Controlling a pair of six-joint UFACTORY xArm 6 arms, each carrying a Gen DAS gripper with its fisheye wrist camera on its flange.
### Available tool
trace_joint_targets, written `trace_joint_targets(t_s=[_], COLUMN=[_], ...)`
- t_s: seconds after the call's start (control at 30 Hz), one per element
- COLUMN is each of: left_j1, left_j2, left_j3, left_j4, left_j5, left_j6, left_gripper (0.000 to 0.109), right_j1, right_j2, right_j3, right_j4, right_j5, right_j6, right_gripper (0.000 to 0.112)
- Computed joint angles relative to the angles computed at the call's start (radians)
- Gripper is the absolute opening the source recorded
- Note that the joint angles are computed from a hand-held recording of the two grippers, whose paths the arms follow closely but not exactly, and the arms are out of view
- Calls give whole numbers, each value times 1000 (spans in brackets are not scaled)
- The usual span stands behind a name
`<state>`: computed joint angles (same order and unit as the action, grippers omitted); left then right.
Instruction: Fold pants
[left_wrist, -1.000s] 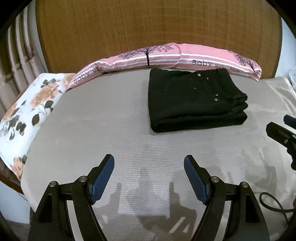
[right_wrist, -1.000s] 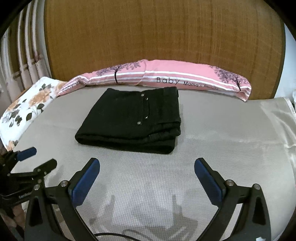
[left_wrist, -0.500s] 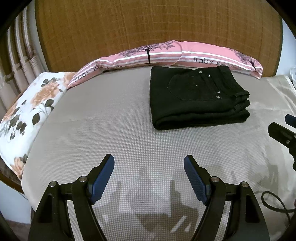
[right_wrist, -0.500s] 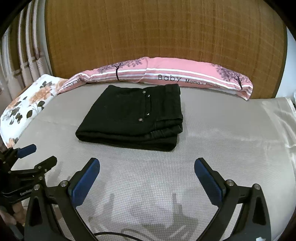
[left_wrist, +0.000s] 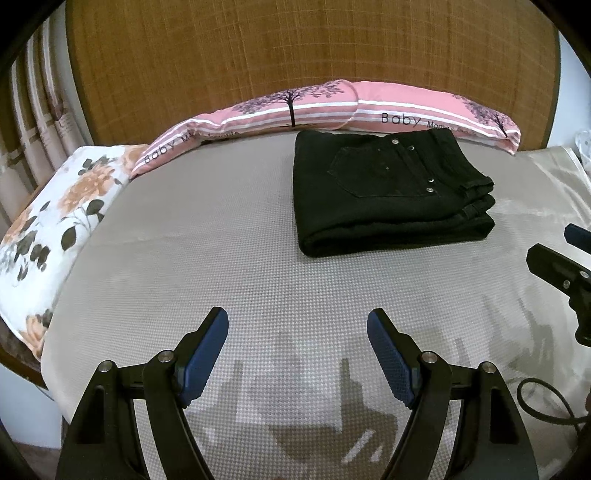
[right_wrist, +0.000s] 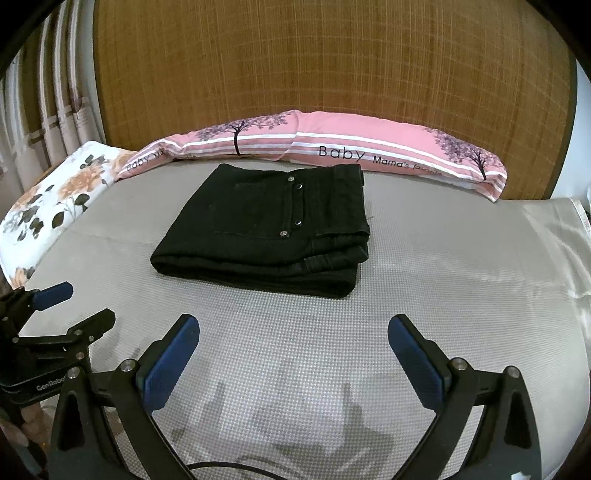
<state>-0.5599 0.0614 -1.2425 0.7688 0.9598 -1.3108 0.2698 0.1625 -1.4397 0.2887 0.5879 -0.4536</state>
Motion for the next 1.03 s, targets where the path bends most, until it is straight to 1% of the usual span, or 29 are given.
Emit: trace_joint_targets(t_s=[0.57,0.87,1.03], left_j1=[-18,-13,9], left_j2=[11,10,11], left_j3=[-18,-12,-8], left_j4=[46,35,0], left_j5=[52,33,-3], left_j6=[-18,-1,18], left_gripper=[78,78,78], right_j1=[-7,-5,-4], right_j2=[12,13,12], right_j3=[-10,-7,-9], right_j4=[6,2,-3], right_j5=[26,30,36], right_j6=[20,19,32], right_gripper=[101,101,101])
